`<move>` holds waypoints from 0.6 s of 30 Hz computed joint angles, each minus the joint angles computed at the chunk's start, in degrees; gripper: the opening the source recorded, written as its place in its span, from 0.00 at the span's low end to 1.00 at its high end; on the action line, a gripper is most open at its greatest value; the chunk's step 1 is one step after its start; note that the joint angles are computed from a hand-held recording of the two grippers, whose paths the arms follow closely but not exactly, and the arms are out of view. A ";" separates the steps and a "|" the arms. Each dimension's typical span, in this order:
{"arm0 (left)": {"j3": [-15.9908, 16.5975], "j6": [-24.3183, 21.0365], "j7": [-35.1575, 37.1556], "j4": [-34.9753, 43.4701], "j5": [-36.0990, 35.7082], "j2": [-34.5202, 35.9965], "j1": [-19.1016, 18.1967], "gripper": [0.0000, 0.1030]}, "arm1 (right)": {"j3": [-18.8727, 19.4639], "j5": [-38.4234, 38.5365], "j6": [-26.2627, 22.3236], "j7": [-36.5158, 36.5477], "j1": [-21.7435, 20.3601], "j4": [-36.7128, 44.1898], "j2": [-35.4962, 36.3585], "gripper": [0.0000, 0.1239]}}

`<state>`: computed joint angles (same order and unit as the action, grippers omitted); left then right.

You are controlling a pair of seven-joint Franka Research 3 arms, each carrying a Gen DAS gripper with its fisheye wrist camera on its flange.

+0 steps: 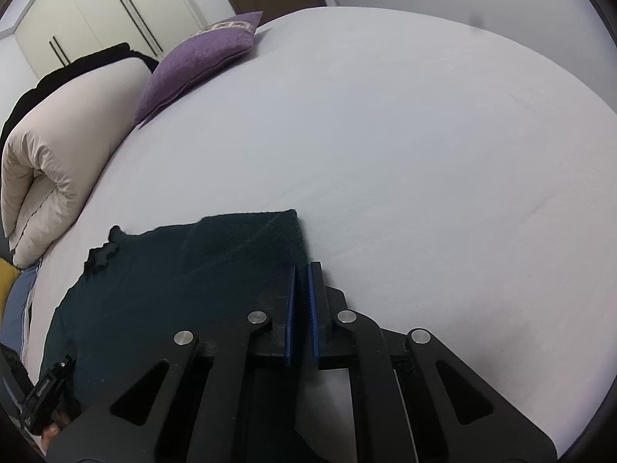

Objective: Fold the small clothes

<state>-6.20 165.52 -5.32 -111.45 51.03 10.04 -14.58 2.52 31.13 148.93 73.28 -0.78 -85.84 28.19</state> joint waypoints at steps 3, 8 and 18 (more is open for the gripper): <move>0.20 0.84 -0.48 -0.22 0.15 0.00 0.12 0.16 | 1.14 2.12 1.90 -1.91 -0.87 -0.59 0.52 0.02; 0.74 2.66 -2.16 -0.83 1.32 -0.15 0.26 0.16 | -0.94 -0.17 1.81 1.15 0.85 -3.18 -2.27 0.10; 0.70 3.31 -2.48 -1.05 1.20 -0.20 0.50 0.16 | 1.75 8.64 0.91 -15.12 0.99 -17.48 -12.10 0.09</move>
